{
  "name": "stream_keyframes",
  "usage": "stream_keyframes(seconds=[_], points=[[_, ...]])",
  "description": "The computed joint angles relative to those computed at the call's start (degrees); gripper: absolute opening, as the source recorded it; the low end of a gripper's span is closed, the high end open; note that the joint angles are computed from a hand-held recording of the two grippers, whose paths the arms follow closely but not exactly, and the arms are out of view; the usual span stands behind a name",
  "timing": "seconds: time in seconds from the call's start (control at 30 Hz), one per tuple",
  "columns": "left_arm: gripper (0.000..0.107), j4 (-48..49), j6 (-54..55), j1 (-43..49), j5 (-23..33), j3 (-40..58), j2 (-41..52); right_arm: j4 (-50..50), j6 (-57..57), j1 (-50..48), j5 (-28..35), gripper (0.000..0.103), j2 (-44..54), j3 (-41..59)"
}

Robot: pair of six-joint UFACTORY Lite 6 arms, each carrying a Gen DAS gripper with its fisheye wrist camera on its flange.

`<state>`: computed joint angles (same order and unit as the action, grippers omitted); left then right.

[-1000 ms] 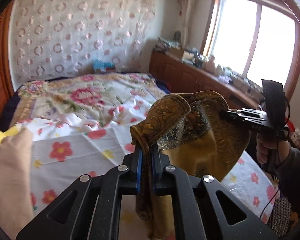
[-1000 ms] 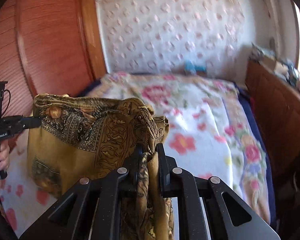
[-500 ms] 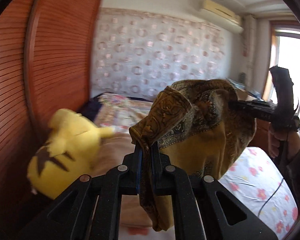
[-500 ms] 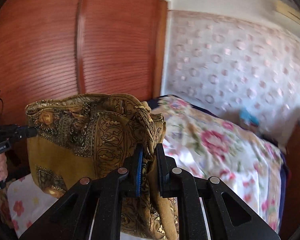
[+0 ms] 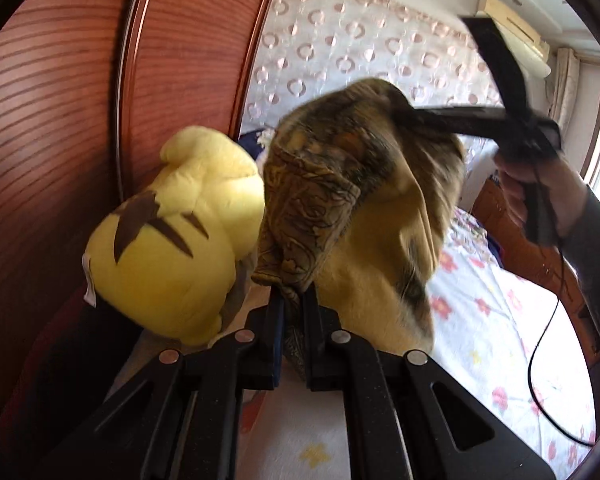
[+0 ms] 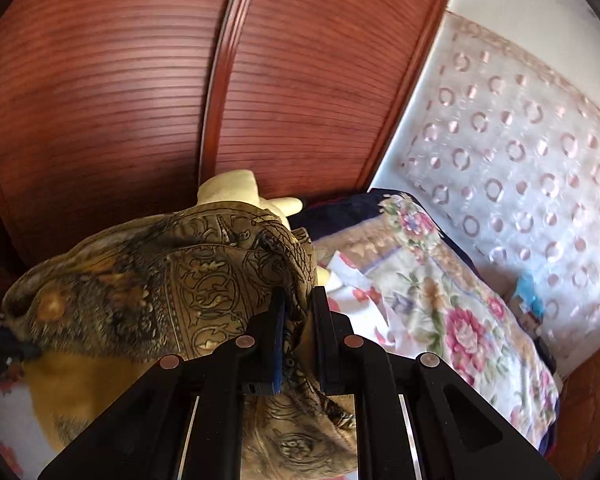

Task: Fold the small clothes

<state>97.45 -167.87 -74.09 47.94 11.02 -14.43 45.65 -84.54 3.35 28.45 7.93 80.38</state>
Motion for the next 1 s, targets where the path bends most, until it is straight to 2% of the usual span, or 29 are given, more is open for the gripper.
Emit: stream_keyframes(seconds=[0.17, 0.33, 0.43, 0.53, 0.6, 0.7, 0.8, 0.87, 0.93, 1.0], points=[[0.008, 1.42, -3.15, -0.48, -1.43, -0.52, 2.63, -2.26, 3.76, 3.95, -5.15, 0.014, 5.62, 2.11], [0.008, -3.26, 0.07, -2.79, -0.82, 1.01, 3.31, -5.27, 13.44, 2.84, -3.91, 0.026, 7.36, 5.18], [0.01, -4.03, 1.37, -2.28, -1.27, 1.13, 2.73, 4.16, 5.81, -0.15, -1.09, 0.034, 3.29, 1.28], [0.015, -5.57, 2.78, -3.35, -0.27, 0.68, 1.9, 8.7, 1.68, -4.39, 5.11, 0.034, 1.16, -3.43], [0.021, -8.84, 5.52, -5.26, 1.23, 0.56, 0.79, 12.64, -2.65, -6.01, 5.51, 0.034, 0.4, -8.74], [0.038, -14.39, 9.52, -9.79, 4.47, -0.52, -3.22, 18.02, -9.54, -7.37, 5.72, 0.034, 0.36, -15.93], [0.039, -18.67, 13.02, -13.09, 6.76, -0.13, -5.54, 27.66, -19.74, -6.86, 1.25, 0.034, -1.61, -22.91], [0.039, -20.83, 15.47, -15.68, 8.57, 0.82, -6.69, 29.55, -19.37, -7.02, 0.95, 0.034, -1.25, -22.91], [0.04, -23.79, 19.01, -18.52, 11.21, 3.23, -6.42, 26.7, -14.19, -8.11, 2.22, 0.034, -3.88, -23.96], [0.04, -26.48, 22.54, -20.58, 13.45, 6.4, -5.03, 27.42, -14.88, -10.84, 4.86, 0.034, -11.55, -30.04]])
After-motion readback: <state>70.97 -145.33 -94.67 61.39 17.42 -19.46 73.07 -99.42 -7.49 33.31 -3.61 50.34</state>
